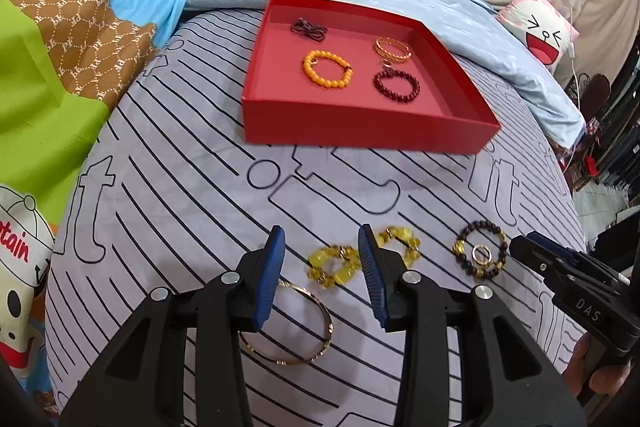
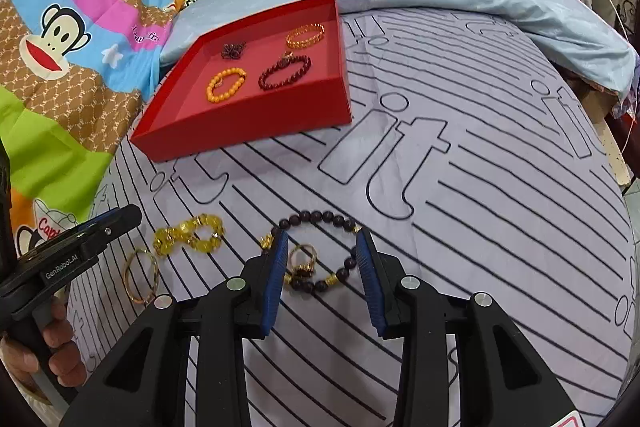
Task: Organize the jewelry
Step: 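Lift both grippers out of the tray back toward the remaining jewelry, then grasp the yellow glass bead bracelet with the left gripper while the right grasps the dark bead bracelet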
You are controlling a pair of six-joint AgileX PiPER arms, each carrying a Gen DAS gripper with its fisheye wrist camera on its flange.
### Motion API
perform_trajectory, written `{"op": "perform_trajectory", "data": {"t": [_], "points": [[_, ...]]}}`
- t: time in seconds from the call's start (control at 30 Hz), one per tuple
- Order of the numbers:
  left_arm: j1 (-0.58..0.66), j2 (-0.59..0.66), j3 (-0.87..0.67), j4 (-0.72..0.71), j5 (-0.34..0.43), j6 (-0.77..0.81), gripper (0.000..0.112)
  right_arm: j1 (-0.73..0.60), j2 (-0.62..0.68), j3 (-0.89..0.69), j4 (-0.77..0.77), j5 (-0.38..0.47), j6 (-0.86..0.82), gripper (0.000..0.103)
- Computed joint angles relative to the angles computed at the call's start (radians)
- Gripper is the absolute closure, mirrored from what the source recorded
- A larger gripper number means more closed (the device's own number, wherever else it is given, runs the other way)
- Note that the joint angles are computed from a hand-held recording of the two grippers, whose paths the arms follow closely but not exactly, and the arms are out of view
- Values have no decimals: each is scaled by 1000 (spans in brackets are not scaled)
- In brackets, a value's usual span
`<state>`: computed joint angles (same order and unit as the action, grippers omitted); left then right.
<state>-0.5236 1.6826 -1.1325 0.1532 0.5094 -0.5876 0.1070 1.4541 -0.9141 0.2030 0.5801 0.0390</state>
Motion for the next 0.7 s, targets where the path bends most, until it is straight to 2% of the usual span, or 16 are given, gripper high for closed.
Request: {"op": "perform_trajectory", "data": {"t": [0.7], "points": [[-51, 26, 25, 19, -16, -26, 76, -23, 64, -6, -50, -43, 22, 68]]}}
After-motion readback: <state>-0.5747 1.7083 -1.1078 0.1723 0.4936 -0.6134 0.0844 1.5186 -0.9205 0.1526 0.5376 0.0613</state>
